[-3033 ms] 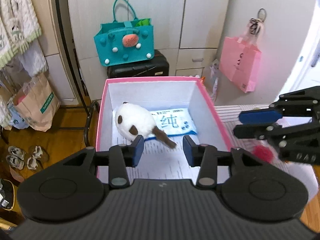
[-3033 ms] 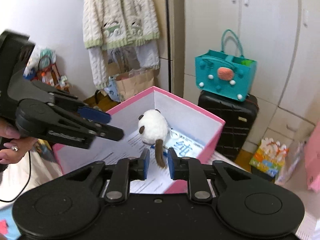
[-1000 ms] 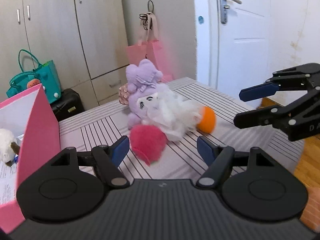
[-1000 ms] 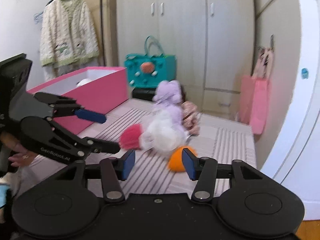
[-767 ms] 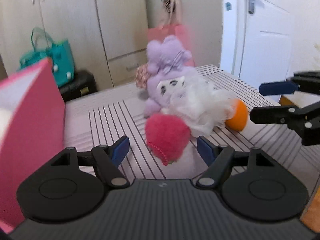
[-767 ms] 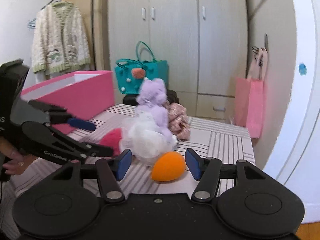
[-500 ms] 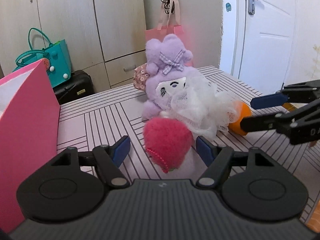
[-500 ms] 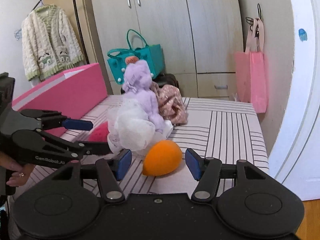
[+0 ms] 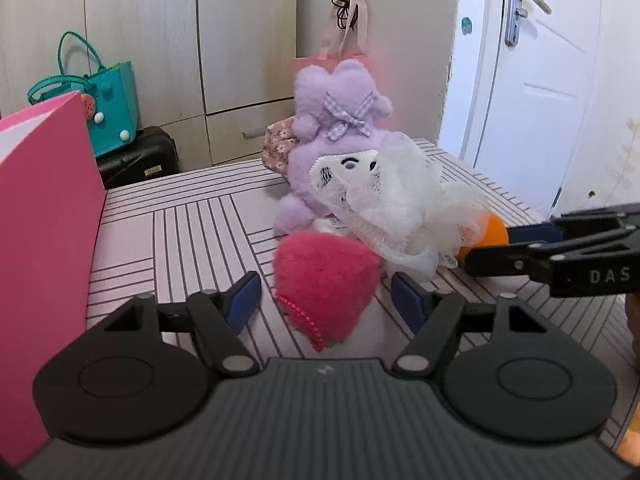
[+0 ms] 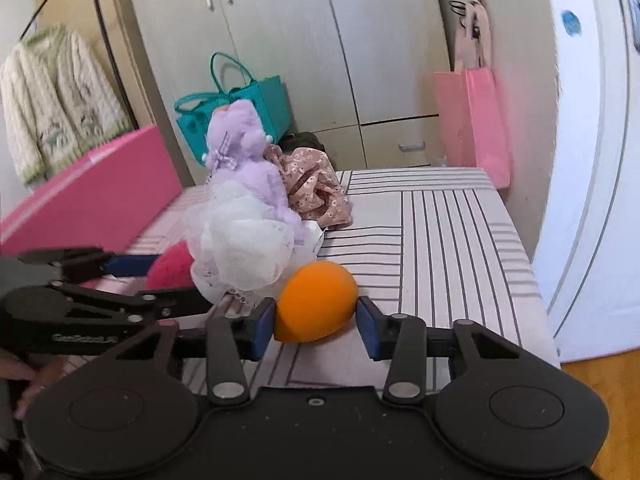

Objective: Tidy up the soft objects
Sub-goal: 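Close the right gripper on the orange ball while the left gripper grasps the pink pompom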

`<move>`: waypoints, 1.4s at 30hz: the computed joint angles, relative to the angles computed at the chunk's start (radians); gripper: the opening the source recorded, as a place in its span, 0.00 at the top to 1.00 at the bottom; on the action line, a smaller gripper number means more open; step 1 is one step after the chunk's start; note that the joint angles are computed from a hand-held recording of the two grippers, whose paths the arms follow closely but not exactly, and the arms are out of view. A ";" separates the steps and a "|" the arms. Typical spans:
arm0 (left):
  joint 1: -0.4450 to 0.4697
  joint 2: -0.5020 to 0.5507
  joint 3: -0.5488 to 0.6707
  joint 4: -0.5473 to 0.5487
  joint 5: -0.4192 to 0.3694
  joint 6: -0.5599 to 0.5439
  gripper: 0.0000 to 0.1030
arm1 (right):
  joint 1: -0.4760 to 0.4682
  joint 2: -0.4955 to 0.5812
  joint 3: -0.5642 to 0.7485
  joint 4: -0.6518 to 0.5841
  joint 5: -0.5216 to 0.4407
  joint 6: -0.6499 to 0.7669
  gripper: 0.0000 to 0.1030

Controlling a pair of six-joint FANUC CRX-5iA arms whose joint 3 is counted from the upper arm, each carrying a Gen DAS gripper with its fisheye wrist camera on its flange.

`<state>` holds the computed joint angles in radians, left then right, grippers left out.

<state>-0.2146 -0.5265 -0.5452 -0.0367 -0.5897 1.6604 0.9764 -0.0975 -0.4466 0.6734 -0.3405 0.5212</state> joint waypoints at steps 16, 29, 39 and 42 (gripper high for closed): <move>-0.074 0.067 0.098 -0.153 -0.073 0.152 0.40 | 0.046 -0.065 -0.047 0.124 -0.105 -0.086 0.54; 0.012 0.024 0.020 0.005 -0.023 0.128 0.55 | 0.047 -0.015 0.009 0.011 -0.124 -0.008 0.49; -0.003 -0.068 -0.002 0.023 -0.083 0.157 0.57 | 0.099 -0.103 -0.065 0.125 -0.173 -0.060 0.50; 0.005 -0.119 -0.020 0.036 -0.106 0.157 0.57 | 0.109 -0.128 -0.070 0.080 -0.207 -0.061 0.50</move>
<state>-0.2099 -0.6451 -0.5650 -0.0004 -0.6962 1.8174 1.0854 -0.2257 -0.5167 0.7531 -0.5476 0.4606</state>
